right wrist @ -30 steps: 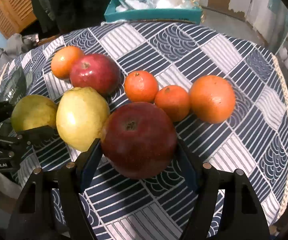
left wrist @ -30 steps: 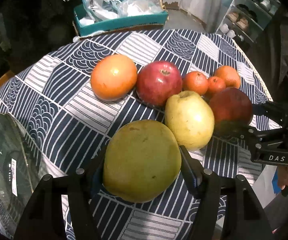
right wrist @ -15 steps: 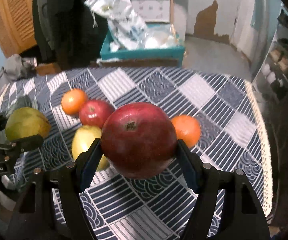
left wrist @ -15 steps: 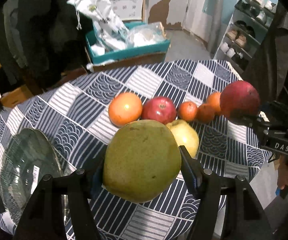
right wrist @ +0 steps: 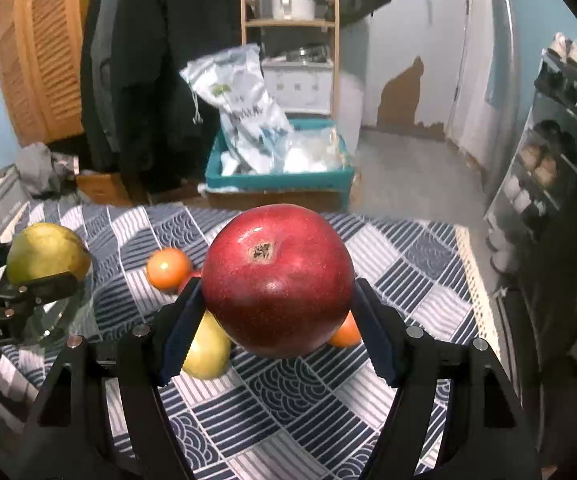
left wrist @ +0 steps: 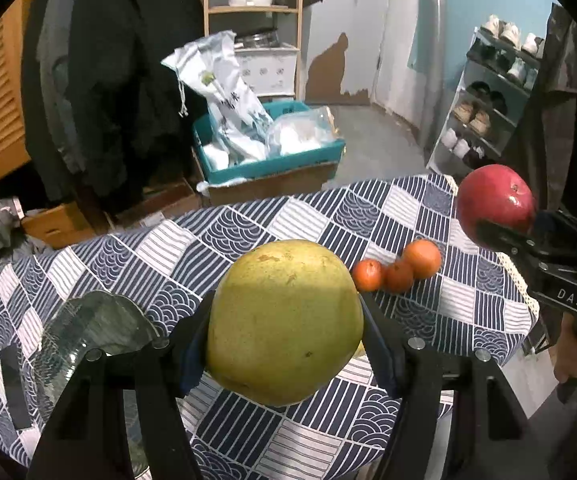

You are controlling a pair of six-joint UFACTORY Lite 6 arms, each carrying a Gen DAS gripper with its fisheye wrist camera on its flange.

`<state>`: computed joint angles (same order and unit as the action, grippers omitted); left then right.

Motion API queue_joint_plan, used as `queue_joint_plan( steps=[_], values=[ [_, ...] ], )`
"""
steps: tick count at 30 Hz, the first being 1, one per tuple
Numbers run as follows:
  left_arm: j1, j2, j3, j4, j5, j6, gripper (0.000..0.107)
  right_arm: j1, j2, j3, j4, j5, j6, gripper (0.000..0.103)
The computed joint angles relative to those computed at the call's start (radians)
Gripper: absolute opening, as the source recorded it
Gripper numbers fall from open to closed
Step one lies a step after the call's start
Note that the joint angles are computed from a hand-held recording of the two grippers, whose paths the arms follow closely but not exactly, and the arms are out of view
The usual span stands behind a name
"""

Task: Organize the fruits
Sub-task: 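Lift the pear with the left tool while the right tool carries the apple toward the glass plate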

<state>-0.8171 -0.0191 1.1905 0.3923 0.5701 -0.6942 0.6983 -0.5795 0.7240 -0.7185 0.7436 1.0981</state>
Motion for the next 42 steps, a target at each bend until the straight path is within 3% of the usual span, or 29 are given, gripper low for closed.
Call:
queue_joint_plan(
  steps=[15,21,42],
  values=[
    [0.021,-0.155,0.0,0.047,0.075,-0.038,0.068,0.212,0.028,0.177,-0.152,0.173,0.122,0.073],
    [0.055,-0.221,-0.025,0.035,0.084,-0.019,0.069,0.265,0.088,0.252,-0.183,0.193,0.14,0.073],
    [0.413,-0.419,-0.191,-0.212,0.05,0.288,0.069,0.306,0.494,0.579,-0.14,0.041,0.1,0.073]
  ],
)
